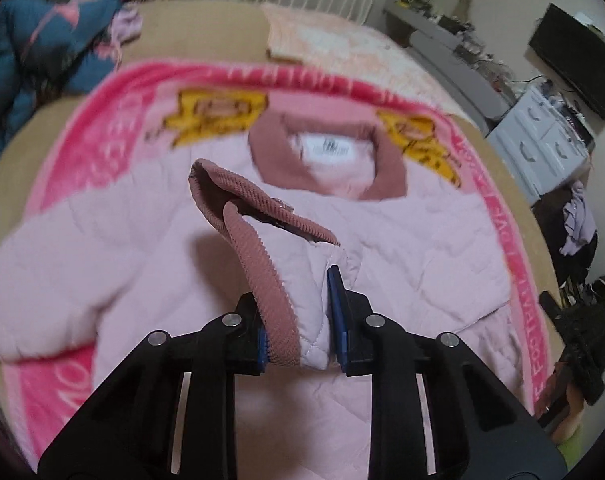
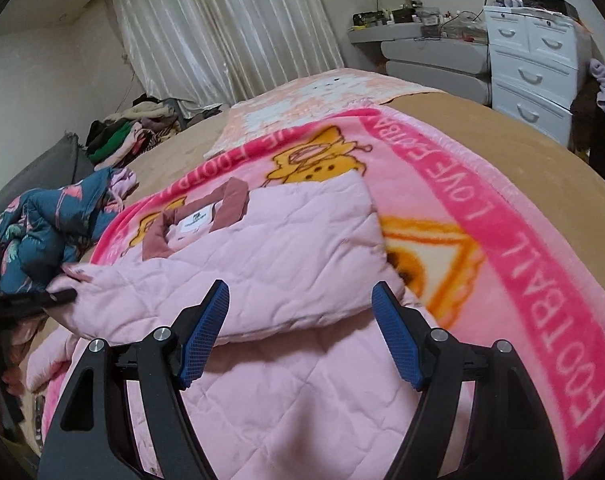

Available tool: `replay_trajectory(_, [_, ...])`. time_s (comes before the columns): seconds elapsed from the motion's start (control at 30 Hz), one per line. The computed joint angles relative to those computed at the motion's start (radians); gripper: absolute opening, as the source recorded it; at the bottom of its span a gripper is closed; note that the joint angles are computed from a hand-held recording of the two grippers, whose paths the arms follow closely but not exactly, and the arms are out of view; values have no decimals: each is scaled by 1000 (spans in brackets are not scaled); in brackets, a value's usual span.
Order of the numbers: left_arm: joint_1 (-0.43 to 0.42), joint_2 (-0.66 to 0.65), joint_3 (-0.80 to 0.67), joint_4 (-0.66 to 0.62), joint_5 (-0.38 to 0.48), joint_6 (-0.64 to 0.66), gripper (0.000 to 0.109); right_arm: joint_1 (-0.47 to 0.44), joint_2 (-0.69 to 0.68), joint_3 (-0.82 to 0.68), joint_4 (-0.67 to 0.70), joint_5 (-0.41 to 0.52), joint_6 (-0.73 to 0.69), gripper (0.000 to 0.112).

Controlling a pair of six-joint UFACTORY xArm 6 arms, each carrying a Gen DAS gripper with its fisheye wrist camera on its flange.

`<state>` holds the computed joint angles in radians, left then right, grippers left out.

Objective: Fold large clothes

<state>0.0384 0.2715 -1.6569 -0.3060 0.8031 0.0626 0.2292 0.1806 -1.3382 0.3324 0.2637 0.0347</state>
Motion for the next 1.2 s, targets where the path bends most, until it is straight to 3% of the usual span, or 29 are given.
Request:
replay_trajectory(0.17, [18, -20, -38, -21, -24, 46, 16, -4, 14, -41, -21, -1, 4, 73])
replay_trajectory(0.37, [41, 16, 10, 18, -4, 32, 16, 0, 95, -163, -85, 70, 9, 73])
replay_trajectory(0.7, [47, 44, 150, 111, -67, 4, 20, 34, 281, -409, -80, 266, -68, 73])
replay_trajectory(0.93, [47, 37, 197, 106, -116, 5, 26, 25, 431, -574, -120, 417, -18, 73])
replay_trajectory(1.2, [41, 26, 222, 115, -152, -3, 36, 31, 453, -560, -205, 403, 42, 74])
